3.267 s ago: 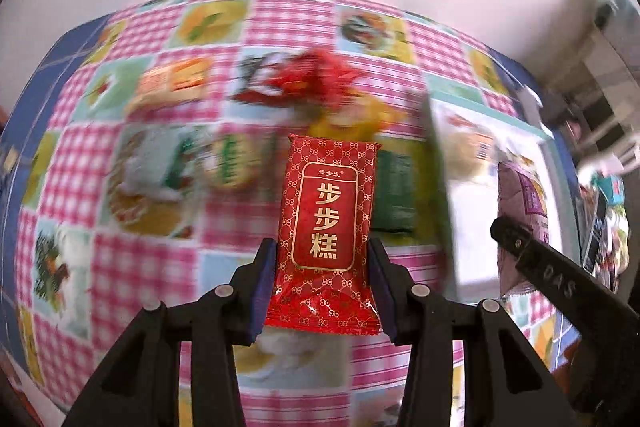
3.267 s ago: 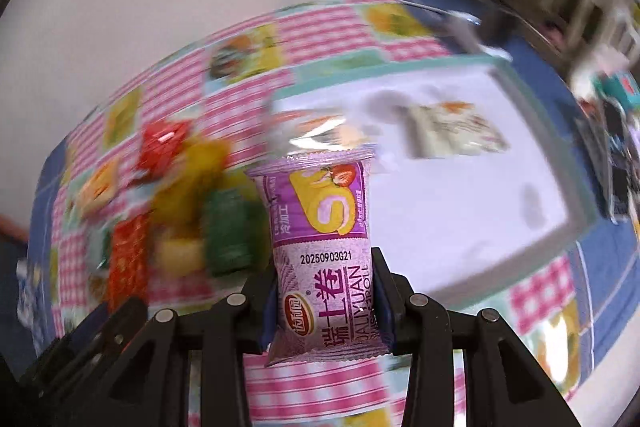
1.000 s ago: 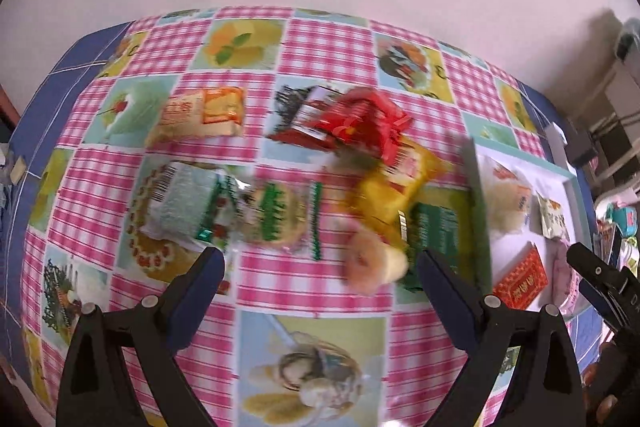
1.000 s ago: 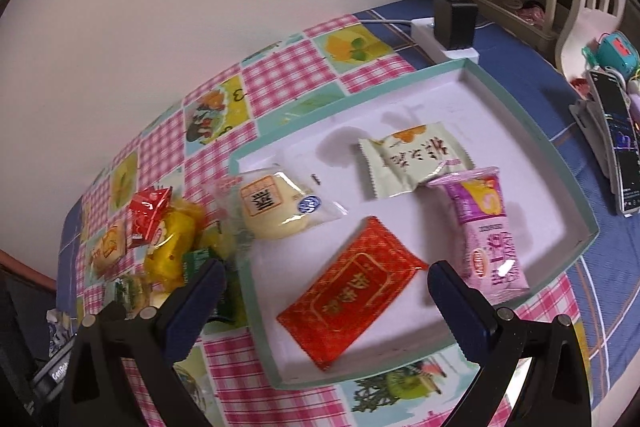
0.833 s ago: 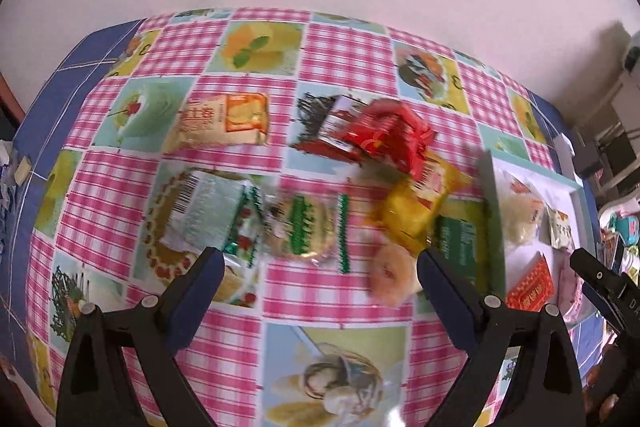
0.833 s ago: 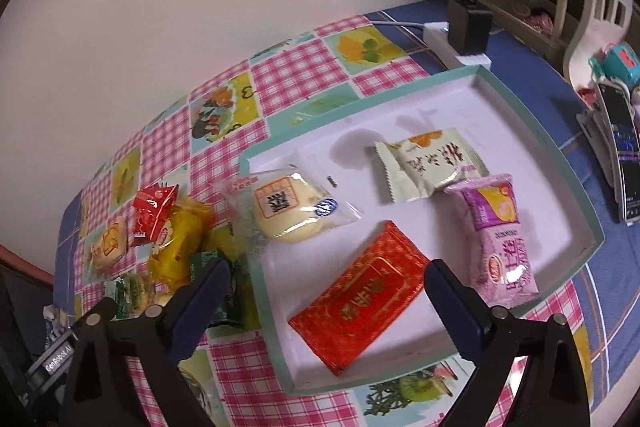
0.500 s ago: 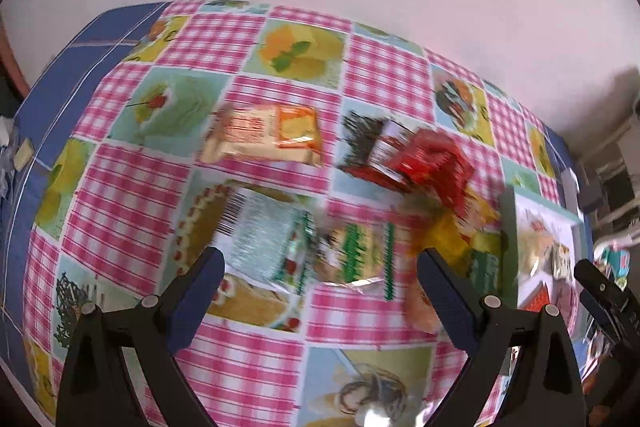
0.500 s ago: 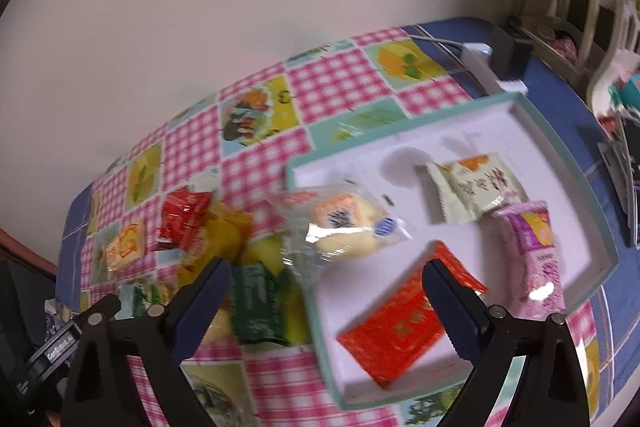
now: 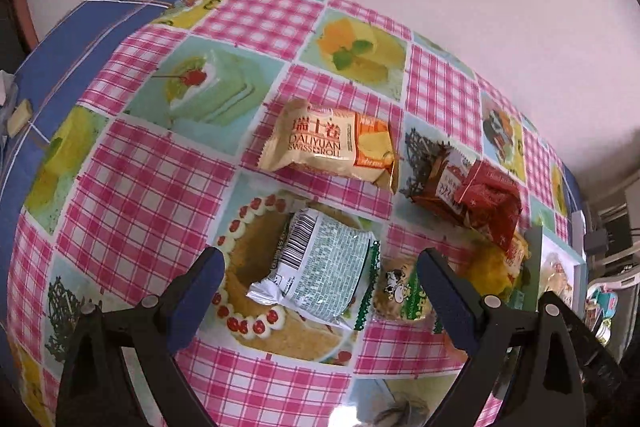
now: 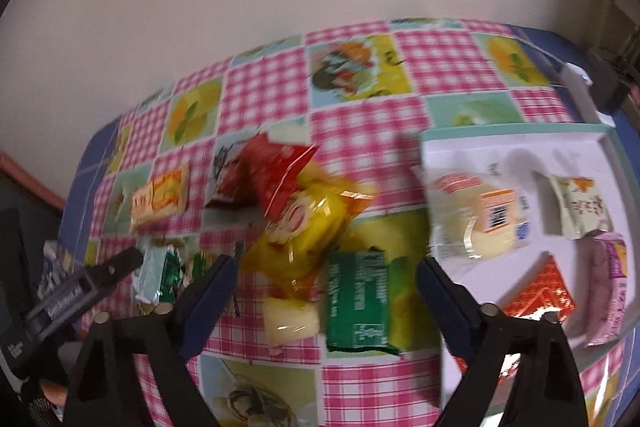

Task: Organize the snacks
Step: 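Move both tools back over the remaining snacks, then grasp the green-white barcode packet with the left tool while the right tool grasps the dark green packet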

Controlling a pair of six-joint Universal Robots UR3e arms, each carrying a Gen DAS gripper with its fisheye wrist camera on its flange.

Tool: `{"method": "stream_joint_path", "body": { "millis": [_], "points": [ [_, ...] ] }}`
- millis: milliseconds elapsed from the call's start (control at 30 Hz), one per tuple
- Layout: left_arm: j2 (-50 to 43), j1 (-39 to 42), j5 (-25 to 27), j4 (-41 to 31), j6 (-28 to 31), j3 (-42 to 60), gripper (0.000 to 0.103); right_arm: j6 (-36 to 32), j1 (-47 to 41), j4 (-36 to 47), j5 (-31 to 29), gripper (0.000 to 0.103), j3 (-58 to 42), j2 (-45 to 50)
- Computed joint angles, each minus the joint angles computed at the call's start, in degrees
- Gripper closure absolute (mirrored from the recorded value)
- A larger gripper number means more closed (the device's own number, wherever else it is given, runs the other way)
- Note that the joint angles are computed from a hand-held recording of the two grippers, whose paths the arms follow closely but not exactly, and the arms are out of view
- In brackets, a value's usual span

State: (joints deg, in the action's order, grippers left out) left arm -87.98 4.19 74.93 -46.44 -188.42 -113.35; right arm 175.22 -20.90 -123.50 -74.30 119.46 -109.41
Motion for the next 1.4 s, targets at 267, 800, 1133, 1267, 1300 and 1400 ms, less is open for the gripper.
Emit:
{"method": "stream_joint_path", "body": {
  "millis": [267, 800, 1133, 1267, 1300, 1400],
  "points": [
    [-5.34, -2.13, 3.22, -0.95, 0.19, 2.64, 0.006, 1.19, 2.00, -2.23, -3.62, 0.039, 2.05, 4.00],
    [-12.18, -8.05, 11.47, -0.53, -0.54, 7.30, 0.043, -1.44, -2.13, 1.11, -3.81, 0.052, 2.86, 1.18],
    [-12.59, -13.32, 14.30, -5.17, -1.22, 9.47, 0.048, -1.18, 0.23, 1.57, -5.64, 0.052, 2.52, 3.55],
    [-12.35, -14.35, 14.78, -5.63, -1.79, 9.18, 0.048, -1.15, 0.93, -0.18, -6.35, 0.056, 3.46, 4.88],
    [-12.48, -14.56, 14.95, -5.49, -1.89, 9.14, 0.048, -0.75, 1.68, -0.97, -7.28, 0.056, 3.54, 5.69],
    [-12.55, -14.94, 15.40, -5.12, -1.95, 8.82, 0.048, 0.15, 3.47, -3.87, -9.44, 0.057, 4.23, 7.36]
  ]
}}
